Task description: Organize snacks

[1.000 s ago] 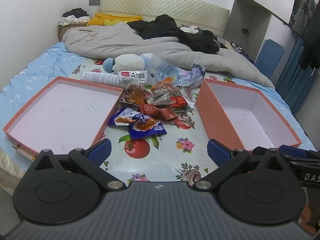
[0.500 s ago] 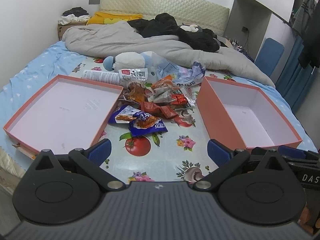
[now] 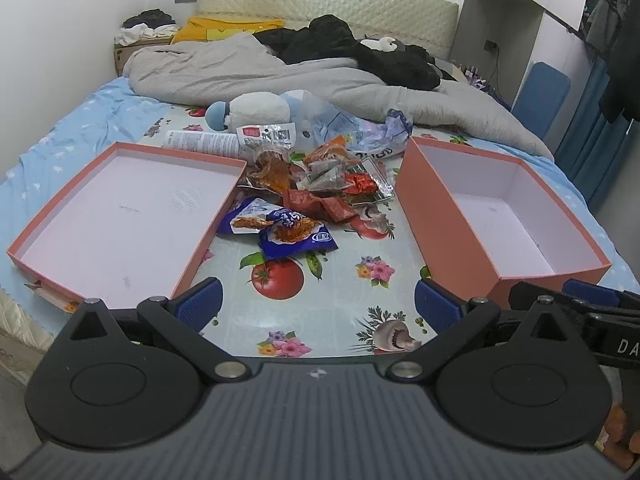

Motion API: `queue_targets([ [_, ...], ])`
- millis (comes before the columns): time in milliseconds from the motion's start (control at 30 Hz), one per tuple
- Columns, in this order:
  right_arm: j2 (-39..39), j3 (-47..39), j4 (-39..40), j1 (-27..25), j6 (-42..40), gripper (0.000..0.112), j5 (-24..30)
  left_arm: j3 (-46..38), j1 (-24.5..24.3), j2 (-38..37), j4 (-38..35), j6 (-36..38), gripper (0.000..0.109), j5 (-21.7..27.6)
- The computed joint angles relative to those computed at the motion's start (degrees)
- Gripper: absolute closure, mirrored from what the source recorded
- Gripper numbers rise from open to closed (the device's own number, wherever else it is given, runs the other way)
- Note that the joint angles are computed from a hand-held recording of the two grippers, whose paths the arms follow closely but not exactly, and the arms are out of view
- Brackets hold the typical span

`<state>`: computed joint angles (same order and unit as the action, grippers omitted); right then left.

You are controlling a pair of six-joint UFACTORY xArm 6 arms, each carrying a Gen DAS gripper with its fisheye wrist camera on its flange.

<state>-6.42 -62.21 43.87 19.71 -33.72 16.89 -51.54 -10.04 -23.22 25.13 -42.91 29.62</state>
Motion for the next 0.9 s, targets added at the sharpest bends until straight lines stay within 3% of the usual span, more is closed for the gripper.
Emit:
queue_targets([
  [900,-0.25,0.63,0.38,0.06,-0.28,0.009,-0.31,-0.52,-0.09,0.6,-0.64,2.47,0.006,-1.24],
])
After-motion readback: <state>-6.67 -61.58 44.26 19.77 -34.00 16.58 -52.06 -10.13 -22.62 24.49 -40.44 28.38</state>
